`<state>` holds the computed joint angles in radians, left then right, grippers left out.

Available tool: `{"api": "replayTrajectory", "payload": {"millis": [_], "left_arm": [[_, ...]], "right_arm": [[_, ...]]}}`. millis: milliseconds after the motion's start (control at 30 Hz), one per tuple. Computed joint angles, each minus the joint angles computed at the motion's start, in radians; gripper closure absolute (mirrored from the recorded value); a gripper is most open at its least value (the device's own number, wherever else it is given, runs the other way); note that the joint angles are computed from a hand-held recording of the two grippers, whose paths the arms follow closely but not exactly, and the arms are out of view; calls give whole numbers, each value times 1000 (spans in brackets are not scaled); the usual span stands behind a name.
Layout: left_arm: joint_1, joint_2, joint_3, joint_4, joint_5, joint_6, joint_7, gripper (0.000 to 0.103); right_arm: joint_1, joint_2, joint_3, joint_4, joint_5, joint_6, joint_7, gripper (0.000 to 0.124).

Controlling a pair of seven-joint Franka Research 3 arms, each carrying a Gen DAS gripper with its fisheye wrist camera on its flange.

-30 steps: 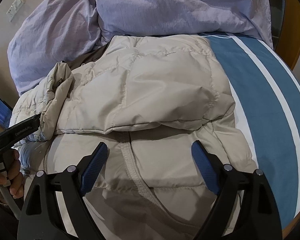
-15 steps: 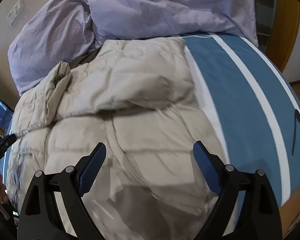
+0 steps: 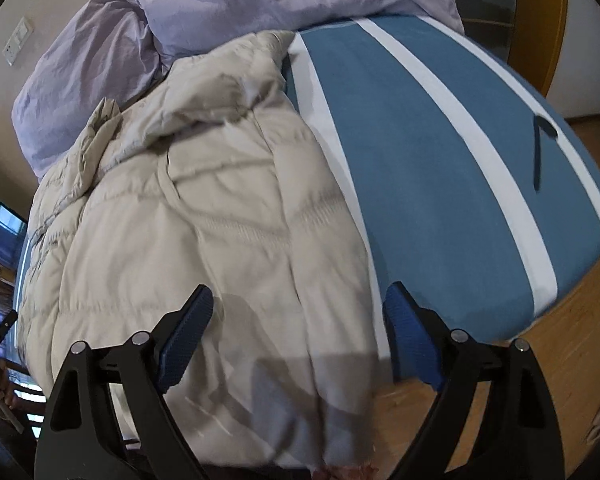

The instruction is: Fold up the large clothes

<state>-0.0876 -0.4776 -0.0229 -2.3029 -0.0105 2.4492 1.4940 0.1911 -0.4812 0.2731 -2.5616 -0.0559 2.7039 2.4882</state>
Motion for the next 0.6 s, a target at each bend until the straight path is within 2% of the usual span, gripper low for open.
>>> {"api": "replayTrajectory", "payload": {"millis": [133,300,400,600], "left_arm": [[-11,-34,25,-50,-37,-1,21,33],[-31,-67,46,-97,-92,4,51,34],[-48,-81,60,-117,-131,4,69,40],[-50,-102,49,-143,-143,19,66,50]], "right_arm": [[44,-37,-29,-66,64,44,-19,39],[50,-69,-18,-101,99,76,-30,47],[67,-80,-21,-120,126,103,-49,56],[81,-80,-16,-134,168,148,-77,66]]}}
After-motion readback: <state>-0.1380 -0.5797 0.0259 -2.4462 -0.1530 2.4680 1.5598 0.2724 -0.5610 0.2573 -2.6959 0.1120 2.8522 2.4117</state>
